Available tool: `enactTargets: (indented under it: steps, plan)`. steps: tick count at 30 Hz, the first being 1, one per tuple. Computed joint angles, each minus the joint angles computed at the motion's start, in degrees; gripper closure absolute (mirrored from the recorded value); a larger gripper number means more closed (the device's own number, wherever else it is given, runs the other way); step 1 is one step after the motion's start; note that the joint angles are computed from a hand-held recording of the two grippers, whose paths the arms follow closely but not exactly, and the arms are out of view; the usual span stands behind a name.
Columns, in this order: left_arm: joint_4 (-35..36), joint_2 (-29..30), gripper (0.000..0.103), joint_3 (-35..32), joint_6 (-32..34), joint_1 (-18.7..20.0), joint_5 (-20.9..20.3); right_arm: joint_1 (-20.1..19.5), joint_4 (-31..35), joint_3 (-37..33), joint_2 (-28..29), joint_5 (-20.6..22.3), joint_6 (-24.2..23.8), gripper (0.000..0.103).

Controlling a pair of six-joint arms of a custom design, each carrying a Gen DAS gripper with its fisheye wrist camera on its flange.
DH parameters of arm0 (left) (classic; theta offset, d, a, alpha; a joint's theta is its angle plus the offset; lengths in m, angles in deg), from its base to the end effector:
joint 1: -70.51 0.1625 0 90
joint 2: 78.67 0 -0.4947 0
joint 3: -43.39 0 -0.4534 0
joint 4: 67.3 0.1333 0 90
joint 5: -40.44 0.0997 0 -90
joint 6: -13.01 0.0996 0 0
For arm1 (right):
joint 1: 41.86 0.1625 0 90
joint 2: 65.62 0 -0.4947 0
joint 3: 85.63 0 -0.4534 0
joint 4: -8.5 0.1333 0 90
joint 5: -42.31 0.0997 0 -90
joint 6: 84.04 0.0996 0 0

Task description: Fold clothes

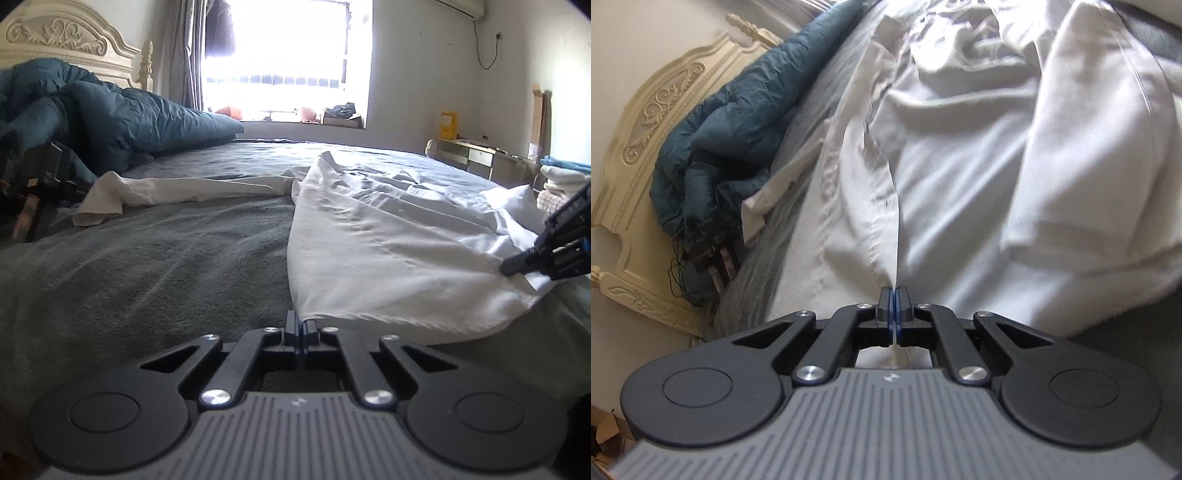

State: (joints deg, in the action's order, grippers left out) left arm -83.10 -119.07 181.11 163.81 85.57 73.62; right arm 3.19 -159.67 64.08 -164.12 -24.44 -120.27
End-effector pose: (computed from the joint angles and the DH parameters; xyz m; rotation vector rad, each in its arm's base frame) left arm -0.1643 -0.2686 -0.0352 0.8441 2.2489 -1.1334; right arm -0.1189 -0.3635 0.2620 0.0803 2.9945 -0.9451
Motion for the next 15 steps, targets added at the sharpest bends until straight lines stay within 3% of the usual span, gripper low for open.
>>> enactTargets:
  steps: [6,10,15]
  plan:
    - [0.5,-0.6,0.101,1.4,-4.3,-1.8,1.0,-0.8,1.0,1.0,-1.1,-1.6,-1.0,0.103]
    - [0.9,0.7,0.098,0.8,-3.0,-3.4,0.0,-1.7,0.9,1.0,-3.0,-0.6,-1.1,0.103]
    - [2.6,3.5,0.083,-1.3,-2.4,-3.1,-0.2,-2.7,1.2,1.3,-6.8,1.1,-2.0,0.103]
